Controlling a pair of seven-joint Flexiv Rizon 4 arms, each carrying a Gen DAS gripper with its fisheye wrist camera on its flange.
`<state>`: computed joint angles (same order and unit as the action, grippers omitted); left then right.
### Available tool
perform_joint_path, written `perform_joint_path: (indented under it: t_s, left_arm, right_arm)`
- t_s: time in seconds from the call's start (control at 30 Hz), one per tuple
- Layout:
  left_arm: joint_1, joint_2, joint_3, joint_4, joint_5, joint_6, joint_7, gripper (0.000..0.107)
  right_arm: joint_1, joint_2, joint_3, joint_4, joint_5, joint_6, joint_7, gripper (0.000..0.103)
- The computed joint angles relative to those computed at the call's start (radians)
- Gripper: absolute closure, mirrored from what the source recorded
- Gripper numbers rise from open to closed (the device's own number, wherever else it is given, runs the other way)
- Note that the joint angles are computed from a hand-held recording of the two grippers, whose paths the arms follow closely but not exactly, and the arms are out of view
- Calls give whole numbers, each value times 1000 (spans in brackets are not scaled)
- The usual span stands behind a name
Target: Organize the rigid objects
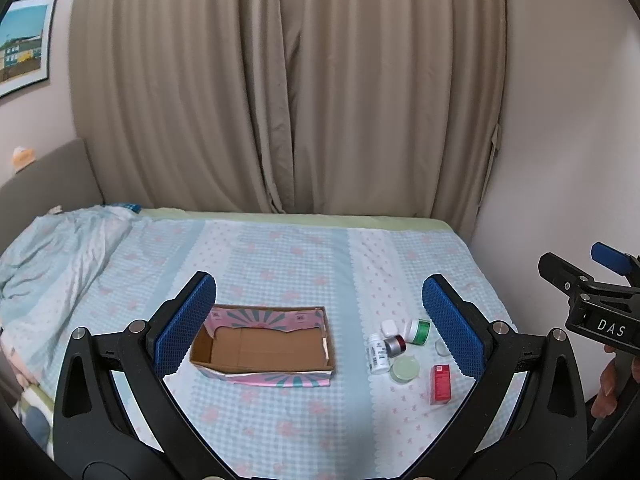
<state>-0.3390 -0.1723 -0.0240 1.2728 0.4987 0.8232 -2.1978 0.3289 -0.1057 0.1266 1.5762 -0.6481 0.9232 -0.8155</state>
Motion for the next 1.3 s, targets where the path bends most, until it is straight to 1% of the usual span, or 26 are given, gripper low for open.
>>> perform_joint_path:
  t_s: [0.17,0.3,0.43,0.5,0.73,0.87,1.0,1.1,1.17,1.2,1.23,1.3]
  left_arm:
    - [-5,-24,-2,-27,-2,-13,9,4]
    - [-5,-68,-6,-72,-50,-43,37,4]
    - [-18,-141,-2,-137,-108,-87,50,4]
    - [-29,-188,0,-172,-143,-113,46,4]
    - [-64,-372,16,-292,-260,-194,24,4]
    - [-86,-477,22,-348,-317,-235,10,4]
    - [-100,-610,19,-432,-375,-274,3,4]
    - [-110,-717,20,-517,-413,-312,4,4]
    - [-121,-772,29,-554,-423,-304,-11,4]
    - [-125,-786,32,-544,-426,-272,-24,4]
    - [-131,-806,39,-554,-426,-260,-38,4]
    - [-142,-857,57,-599,-425,-262,-69,4]
  right_arm:
    - [2,0,1,1,-5,-2,7,0]
    - [-2,-7,0,-13,24,-10,-13,0]
    - [-14,-38,-11,-66,90,-56,-84,0]
    - [-26,-64,-18,-101,135,-76,-140,0]
    - [-87,-184,-47,-203,288,-104,-326,0]
    - [-123,-276,-56,-267,360,-114,-432,0]
    - [-150,-366,-62,-337,409,-138,-513,0]
    - [-172,-433,-59,-373,443,-129,-581,0]
    - [-187,-483,-55,-403,461,-128,-639,0]
    - [-195,-506,-52,-417,471,-124,-666,0]
    - [-203,-531,-47,-436,484,-124,-692,0]
    - [-224,-586,-32,-480,517,-128,-754,0]
